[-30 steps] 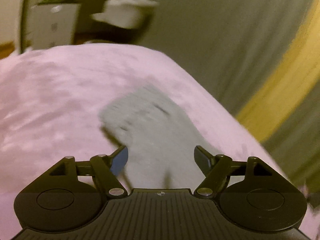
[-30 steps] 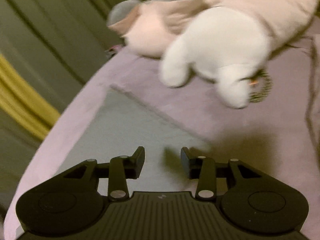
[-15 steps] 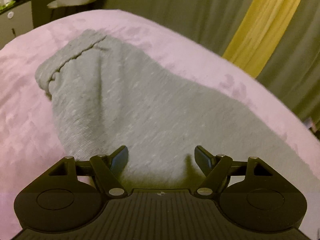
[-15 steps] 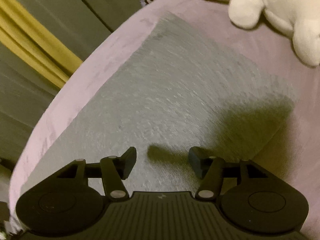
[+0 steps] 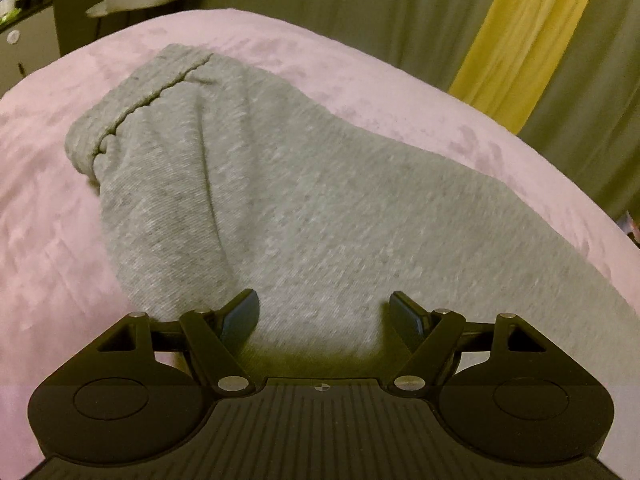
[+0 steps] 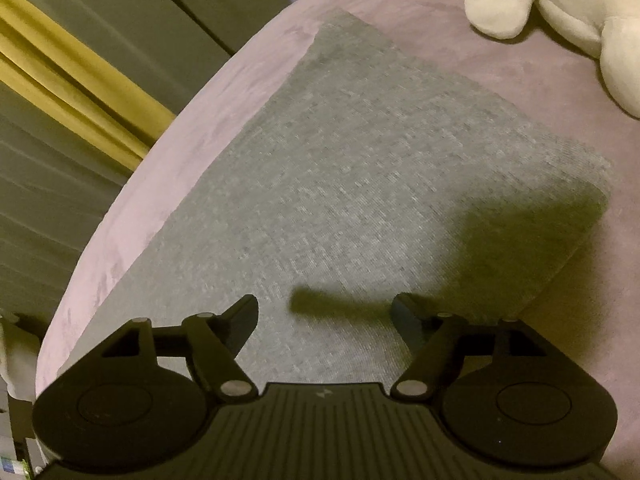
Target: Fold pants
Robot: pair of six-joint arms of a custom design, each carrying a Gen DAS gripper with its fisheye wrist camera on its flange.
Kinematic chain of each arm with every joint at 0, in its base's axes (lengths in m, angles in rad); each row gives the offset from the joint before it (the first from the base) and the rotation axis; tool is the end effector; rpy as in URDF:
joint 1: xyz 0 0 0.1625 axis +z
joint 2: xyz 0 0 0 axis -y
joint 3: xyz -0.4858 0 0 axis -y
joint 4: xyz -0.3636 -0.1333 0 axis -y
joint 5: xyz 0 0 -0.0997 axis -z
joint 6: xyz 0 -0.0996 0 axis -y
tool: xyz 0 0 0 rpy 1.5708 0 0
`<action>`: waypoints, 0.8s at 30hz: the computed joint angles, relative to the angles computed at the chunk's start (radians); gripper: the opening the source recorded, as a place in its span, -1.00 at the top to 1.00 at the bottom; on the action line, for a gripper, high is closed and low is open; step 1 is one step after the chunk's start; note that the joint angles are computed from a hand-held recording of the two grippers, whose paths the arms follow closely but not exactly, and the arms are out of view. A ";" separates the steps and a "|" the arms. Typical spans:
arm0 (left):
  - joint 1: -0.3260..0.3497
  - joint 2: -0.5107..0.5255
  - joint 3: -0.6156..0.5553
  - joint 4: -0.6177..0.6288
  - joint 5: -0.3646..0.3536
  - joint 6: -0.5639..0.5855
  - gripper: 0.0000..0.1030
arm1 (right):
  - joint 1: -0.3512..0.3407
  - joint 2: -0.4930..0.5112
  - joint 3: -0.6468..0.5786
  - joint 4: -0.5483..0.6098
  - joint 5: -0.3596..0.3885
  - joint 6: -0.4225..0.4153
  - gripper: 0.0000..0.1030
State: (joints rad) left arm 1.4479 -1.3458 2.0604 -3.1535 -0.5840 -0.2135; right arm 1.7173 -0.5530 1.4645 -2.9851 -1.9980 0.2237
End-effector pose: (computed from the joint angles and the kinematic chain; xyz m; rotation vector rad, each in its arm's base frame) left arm 0.1548 -0.5122 0.4384 -0.6058 2.0329 -1.1259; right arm 0.2030 -0.7455 0.0989 -0.2553 -2.7009 0.7920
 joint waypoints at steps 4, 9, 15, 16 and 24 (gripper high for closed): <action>-0.003 -0.004 0.000 0.012 0.014 -0.003 -0.50 | -0.004 -0.005 0.006 -0.004 0.013 0.007 -0.47; -0.019 -0.038 0.008 0.026 0.100 -0.106 -0.40 | -0.012 -0.012 0.023 -0.023 0.038 0.022 -0.47; -0.096 -0.026 0.033 -0.048 0.205 -0.098 -0.72 | -0.018 -0.021 0.037 -0.033 0.068 0.022 -0.65; -0.112 -0.013 0.038 -0.094 0.189 -0.034 -0.82 | -0.021 -0.025 0.039 -0.028 0.078 0.015 -0.68; -0.109 0.061 0.018 0.028 -0.184 0.038 -0.87 | -0.046 -0.048 0.025 0.061 0.166 -0.001 -0.89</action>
